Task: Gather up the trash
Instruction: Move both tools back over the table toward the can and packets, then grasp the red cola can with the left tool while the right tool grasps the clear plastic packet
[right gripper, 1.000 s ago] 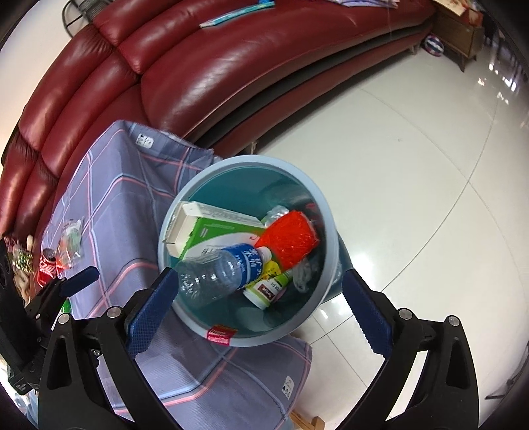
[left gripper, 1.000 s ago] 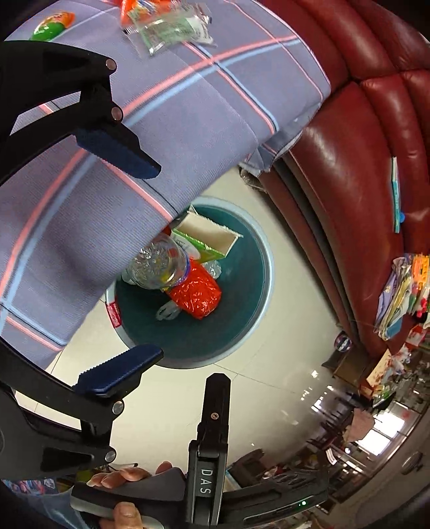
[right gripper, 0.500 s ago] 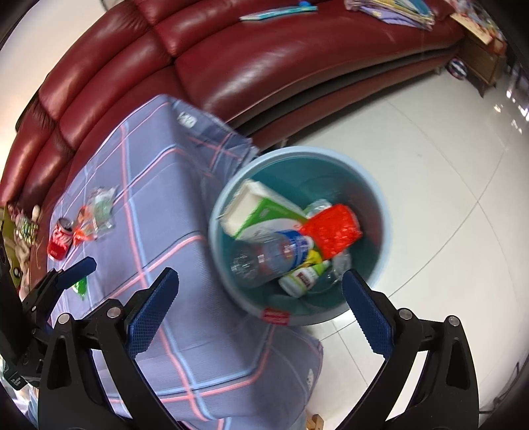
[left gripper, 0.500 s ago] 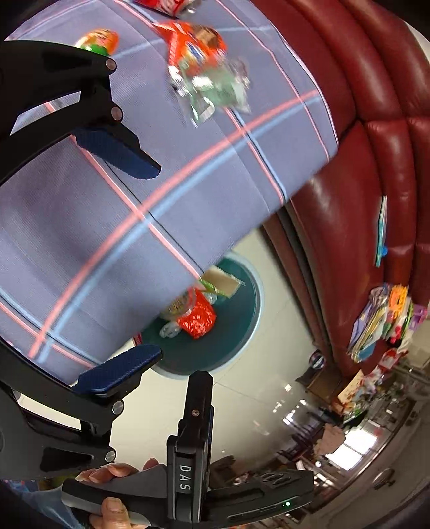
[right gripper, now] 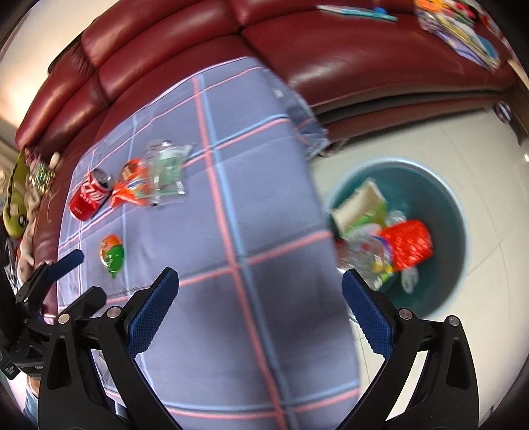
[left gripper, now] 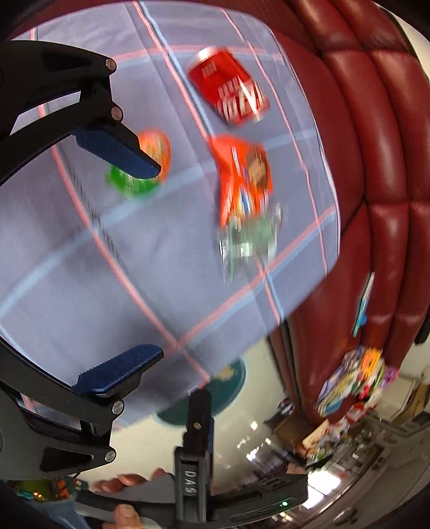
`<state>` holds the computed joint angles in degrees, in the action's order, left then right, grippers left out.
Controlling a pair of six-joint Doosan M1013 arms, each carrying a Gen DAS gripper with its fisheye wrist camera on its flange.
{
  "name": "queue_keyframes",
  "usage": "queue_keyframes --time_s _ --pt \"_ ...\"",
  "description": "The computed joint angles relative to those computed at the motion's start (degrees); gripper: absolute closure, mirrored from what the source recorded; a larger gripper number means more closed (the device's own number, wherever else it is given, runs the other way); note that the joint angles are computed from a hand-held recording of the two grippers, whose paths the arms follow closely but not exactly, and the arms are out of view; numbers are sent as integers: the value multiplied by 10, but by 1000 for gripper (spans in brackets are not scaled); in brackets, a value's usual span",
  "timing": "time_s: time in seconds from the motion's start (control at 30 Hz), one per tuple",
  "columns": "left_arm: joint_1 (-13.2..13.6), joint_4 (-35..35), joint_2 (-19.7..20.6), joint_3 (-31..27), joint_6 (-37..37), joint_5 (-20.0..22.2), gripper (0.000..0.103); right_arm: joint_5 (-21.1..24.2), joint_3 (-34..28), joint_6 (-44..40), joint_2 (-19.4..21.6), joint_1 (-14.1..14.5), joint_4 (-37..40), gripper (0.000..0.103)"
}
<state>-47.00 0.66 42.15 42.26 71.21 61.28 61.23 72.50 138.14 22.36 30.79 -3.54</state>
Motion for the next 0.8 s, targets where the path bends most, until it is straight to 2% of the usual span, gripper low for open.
queue_keyframes --time_s 0.17,0.4,0.67,0.8 --pt "28 23 -19 39 -14 0 7 34 -76 -53 55 -1 19 4" --pt "59 44 -24 46 -15 0 7 65 -175 -86 127 -5 54 4" --pt "87 38 17 -25 65 38 7 119 -273 -80 193 -9 60 4" --pt "97 17 44 -67 103 55 7 127 -285 -71 205 -12 63 4"
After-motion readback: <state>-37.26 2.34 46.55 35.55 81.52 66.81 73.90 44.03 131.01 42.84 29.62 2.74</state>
